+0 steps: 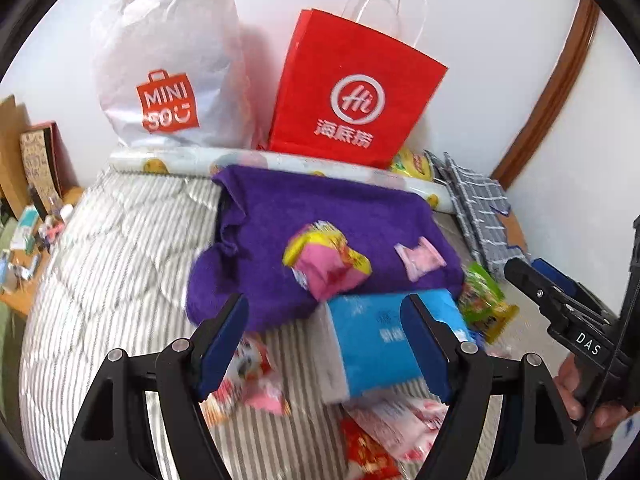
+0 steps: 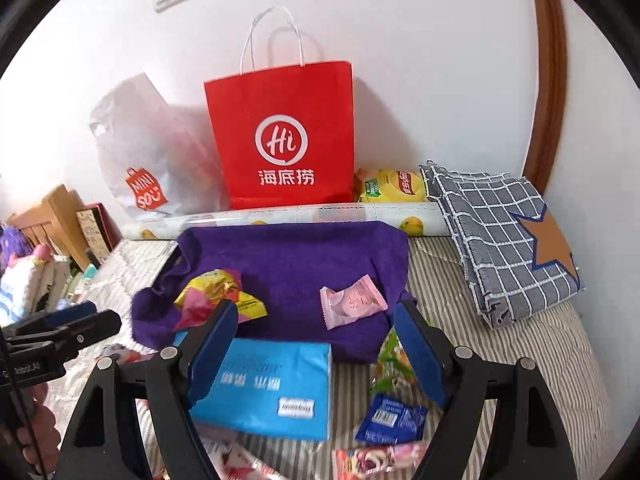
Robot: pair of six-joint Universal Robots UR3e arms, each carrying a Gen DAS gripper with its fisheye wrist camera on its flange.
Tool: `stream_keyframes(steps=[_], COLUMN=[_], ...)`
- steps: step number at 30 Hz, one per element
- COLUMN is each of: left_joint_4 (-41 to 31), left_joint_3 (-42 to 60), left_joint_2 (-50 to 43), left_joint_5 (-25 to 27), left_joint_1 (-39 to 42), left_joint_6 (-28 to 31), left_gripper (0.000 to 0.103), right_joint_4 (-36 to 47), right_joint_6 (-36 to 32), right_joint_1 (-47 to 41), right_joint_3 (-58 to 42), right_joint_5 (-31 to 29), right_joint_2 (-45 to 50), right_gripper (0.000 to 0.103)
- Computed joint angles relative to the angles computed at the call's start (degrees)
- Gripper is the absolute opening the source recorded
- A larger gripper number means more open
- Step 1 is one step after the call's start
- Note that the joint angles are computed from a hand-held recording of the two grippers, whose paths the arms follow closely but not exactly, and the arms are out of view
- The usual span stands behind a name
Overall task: Organize snacks
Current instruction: 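Withdraw both open grippers from the purple towel back over the snacks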
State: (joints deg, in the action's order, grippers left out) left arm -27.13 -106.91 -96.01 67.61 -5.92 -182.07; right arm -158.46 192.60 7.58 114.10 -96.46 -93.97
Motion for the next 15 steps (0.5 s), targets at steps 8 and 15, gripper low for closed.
stream_keyframes(steps=[8,15], left_joint_4=[-1.8,-1.7], left_joint_3=[-5.6,-11.8], left_joint_2=[8.6,12.3], left_joint_5=[2.7,-0.2], left_joint_1=[-0.6,1.7], left_joint_6=[2.0,1.6], left_gripper=[0.077,0.077], right_joint_4=[1.0,-0.9], right_joint_6=[1.4,3.0], right_joint_1=[-0.1,2.8], right_joint_3=[7.1,12.5], right_joint_5=[-0.8,-9.3], right_joint_2=[-9.9,-12.2], right_gripper=[0.079,0.079])
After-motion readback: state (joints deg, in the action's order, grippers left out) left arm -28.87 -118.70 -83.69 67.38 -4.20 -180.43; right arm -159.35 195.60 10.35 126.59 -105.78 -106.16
